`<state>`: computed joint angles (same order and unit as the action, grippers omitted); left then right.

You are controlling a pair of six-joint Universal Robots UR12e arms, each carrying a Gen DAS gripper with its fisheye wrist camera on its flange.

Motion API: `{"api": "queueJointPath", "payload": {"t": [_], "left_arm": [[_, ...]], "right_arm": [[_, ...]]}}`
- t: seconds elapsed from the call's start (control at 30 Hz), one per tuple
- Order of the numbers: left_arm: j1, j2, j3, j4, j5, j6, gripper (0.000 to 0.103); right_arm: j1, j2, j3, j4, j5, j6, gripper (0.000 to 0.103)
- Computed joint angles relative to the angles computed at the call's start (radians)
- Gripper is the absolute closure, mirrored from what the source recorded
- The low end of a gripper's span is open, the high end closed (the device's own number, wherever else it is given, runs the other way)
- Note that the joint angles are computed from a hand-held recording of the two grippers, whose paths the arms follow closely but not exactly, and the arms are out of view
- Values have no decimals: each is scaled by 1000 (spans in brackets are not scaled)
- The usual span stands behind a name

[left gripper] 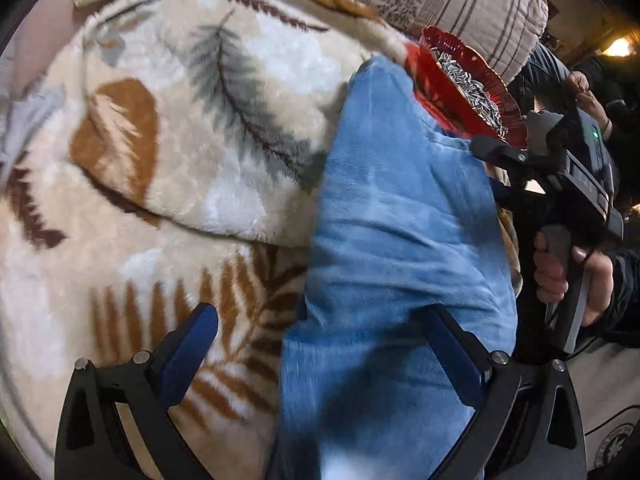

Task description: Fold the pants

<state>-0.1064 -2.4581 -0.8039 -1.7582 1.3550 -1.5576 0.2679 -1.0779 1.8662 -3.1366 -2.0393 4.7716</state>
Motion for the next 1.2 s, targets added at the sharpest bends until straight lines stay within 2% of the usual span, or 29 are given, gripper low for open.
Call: {"api": "queueJointPath", "payload": {"t": [0.1,0.17,0.3,0.33,0.37,0.4,0.43,0.47,0.5,0.67,0.77,0.87,1.0,1.1,1.2], "left_arm": [[-11,-31,52,-98,11,21,1],[-14,-41,76,-160,0,58,1],[-27,-65,115,-229,7,66,4],[-30,-74,127,-247,13,57,12],[-34,-88,150,-280,24,48,21],[-37,-92,153,-288,30,50,37],[-38,-86,141,-268,34,55,46],[-38,-79,131,-256,36,62,49],[-36,-80,136,-267,35,73,56],[-25,-46,92,-232,8,99,70],[-24,-11,32,-177,1,124,90],[-23,16,-23,-106,-5,142,91],[-8,51,-70,-70,-46,170,91],[-2,90,-136,27,-60,163,83],[-11,85,-126,39,-21,130,76]], "right_arm": [[-3,-1,11,-14,3,-12,35],[-8,0,22,-26,13,-10,51],[-10,5,19,-33,7,-31,55],[-10,7,17,-32,4,-40,56],[-9,8,16,-30,2,-43,62],[-10,9,18,-29,0,-43,66],[-11,9,23,-34,4,-43,76],[-12,11,27,-45,8,-44,83],[-14,12,32,-63,13,-48,85],[-11,16,35,-94,8,-78,90],[-7,19,36,-116,-4,-91,92],[3,18,36,-134,-34,-122,94],[27,7,23,-136,-104,-221,94],[33,6,13,-134,-121,-259,94],[30,4,15,-124,-107,-242,94]]}}
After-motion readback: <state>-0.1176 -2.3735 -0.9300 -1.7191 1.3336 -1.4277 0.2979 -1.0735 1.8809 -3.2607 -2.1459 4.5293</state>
